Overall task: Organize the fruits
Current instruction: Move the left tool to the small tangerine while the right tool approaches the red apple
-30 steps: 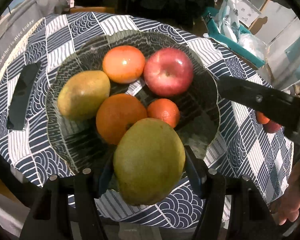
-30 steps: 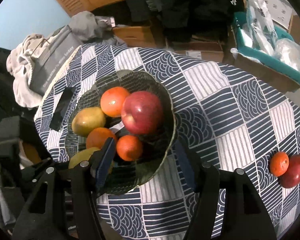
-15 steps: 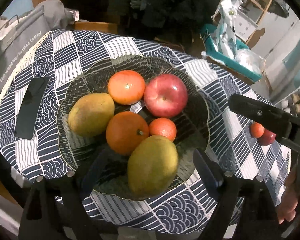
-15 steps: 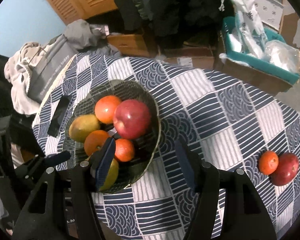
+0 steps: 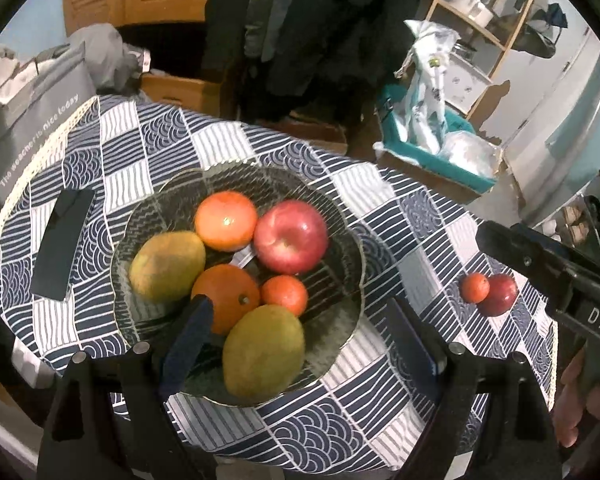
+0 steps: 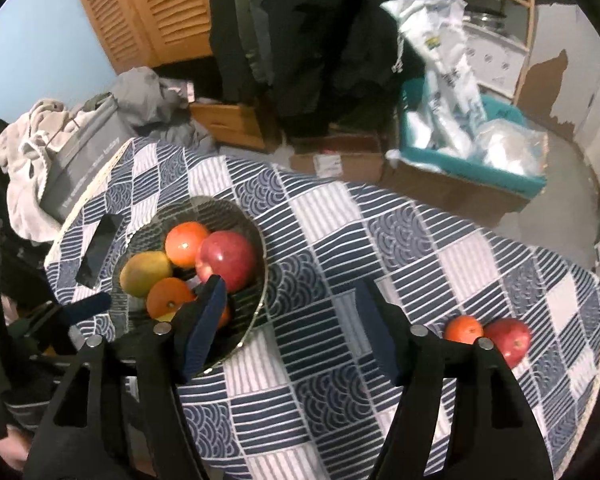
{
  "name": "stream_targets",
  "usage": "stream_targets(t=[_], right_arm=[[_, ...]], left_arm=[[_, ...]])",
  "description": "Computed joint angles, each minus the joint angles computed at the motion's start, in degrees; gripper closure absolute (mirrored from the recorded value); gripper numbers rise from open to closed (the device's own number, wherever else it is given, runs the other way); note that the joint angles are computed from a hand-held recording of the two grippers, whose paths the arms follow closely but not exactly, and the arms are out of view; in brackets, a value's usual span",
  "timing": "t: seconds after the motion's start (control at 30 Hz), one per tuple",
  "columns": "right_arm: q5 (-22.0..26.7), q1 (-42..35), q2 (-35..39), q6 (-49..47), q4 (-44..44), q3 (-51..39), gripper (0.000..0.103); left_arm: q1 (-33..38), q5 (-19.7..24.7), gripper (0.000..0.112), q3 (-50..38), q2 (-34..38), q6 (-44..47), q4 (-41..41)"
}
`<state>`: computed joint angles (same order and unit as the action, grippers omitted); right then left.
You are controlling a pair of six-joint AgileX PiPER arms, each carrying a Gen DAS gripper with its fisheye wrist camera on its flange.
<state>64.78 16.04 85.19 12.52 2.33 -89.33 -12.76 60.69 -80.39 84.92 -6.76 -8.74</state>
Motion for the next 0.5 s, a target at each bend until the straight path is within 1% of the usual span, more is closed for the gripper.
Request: stream_targets(t=[0.1,0.5], right_arm=[[0.48,-0.06,-1.46,0.55,-1.75,0.15,0.034],[2.35,-3.20,-7.72,0.70,-3.98,1.21,0.032]], left_arm=[[-0.81,0.27,0.023,-1.09,-0.42,-0.55,0.40],[-4.79,1.08,0.023,-4.49,-1.85,-3.49,3.26]])
